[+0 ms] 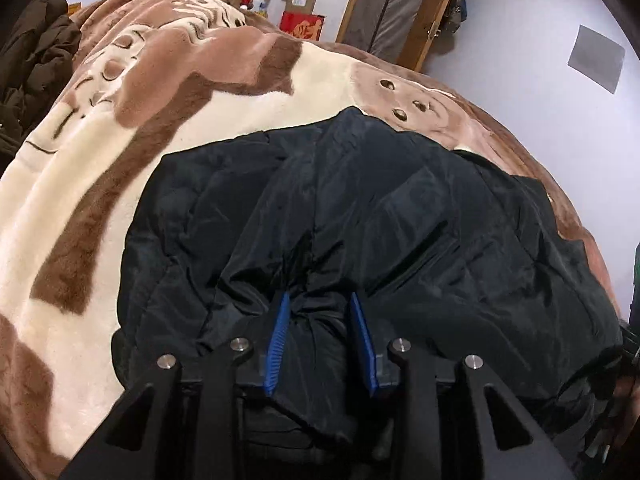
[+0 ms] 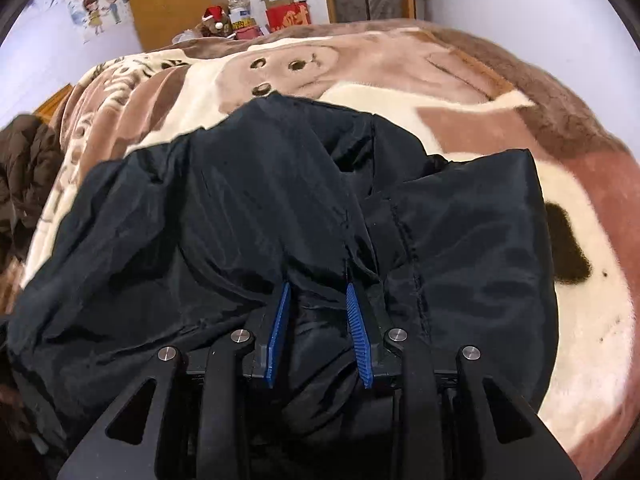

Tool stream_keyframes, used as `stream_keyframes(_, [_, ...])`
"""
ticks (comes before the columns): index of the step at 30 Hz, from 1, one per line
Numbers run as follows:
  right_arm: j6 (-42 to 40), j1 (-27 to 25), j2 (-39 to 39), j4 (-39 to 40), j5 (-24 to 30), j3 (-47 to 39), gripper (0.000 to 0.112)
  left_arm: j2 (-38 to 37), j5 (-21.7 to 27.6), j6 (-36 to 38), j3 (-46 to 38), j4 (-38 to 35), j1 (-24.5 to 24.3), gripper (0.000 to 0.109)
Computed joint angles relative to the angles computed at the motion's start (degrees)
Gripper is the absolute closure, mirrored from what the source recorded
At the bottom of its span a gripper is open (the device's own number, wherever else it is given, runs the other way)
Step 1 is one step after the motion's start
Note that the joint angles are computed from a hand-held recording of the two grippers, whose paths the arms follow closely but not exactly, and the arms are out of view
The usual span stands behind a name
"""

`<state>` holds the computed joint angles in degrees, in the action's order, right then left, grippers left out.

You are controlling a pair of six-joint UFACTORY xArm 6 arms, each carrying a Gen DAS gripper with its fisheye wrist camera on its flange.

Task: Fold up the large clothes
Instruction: 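Lift the hem with both grippers and fold it toward the hood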

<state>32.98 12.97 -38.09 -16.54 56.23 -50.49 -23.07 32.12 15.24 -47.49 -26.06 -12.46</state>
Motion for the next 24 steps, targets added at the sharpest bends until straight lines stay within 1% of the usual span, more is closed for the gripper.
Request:
stream_keyframes(2, [0.13,-0.75,0.97,1.73,1.78,-2.17,0.083,0.75,2.62,-2.2,-2.12,1.26,0.35,0.074])
stream_keyframes(3, [0.86,-0.31,1.3,1.59,3.82,-4.03,0.083,0.96,4.5,-3.95,-3.38,2.65,0.54,0.074])
stream_keyframes(5, [3.36,2.42,0.95,-0.84,6.61,-7.18,0.083,-0.52,7.42,-4.15,-4.49,1.94,1.76,0.075])
stream_keyframes(6, [4.46,4.13,-0.65,-1.28,6.49,-7.73,0.083,-1.82,8.3,-2.94,-4.36,0.04,2.32,0.075])
stream_keyframes(8, [6.89,7.83,-3.65,-1.08,5.07,-7.67,0.083,-7.46,9.86,0.05,-2.06,-4.32,2.58,0.075])
stream_keyframes(9, [7.49,10.45,-4.42,-1.11,4.56,-7.5,0.083,-10.2,10.6,1.14,-0.68,-5.48,1.99,0.075])
stream_keyframes(11, [8.05,14.5,-4.25,-0.78,4.34,-6.7,0.083,-13.33,12.76,2.98,1.24,-7.12,0.13,0.075])
stream_keyframes(12, [7.65,15.57,-3.81,0.7,3.71,-5.64,0.083,-14.24,13.66,3.32,2.3,-7.46,-1.11,0.075])
stream_keyframes(13, [7.27,15.98,-3.1,2.19,3.65,-4.71,0.083,-14.33,13.81,2.92,3.28,-6.61,-2.41,0.074])
stream_keyframes(14, [7.35,16.16,-2.26,3.17,4.28,-3.58,0.083,-13.82,13.59,1.23,4.31,-4.01,-3.94,0.074])
stream_keyframes(16, [7.7,15.38,-2.05,4.33,4.55,-0.29,0.083,-12.66,12.42,-0.98,6.41,-1.06,-5.48,0.074])
stream_keyframes(19, [7.18,13.39,-4.02,7.04,0.63,4.88,0.084,-11.77,10.35,0.25,8.45,-2.87,-5.47,0.073])
stream_keyframes(24, [8.28,14.82,-1.87,2.79,0.47,4.87,0.084,-11.52,6.22,-3.73,9.94,4.21,-8.46,0.073])
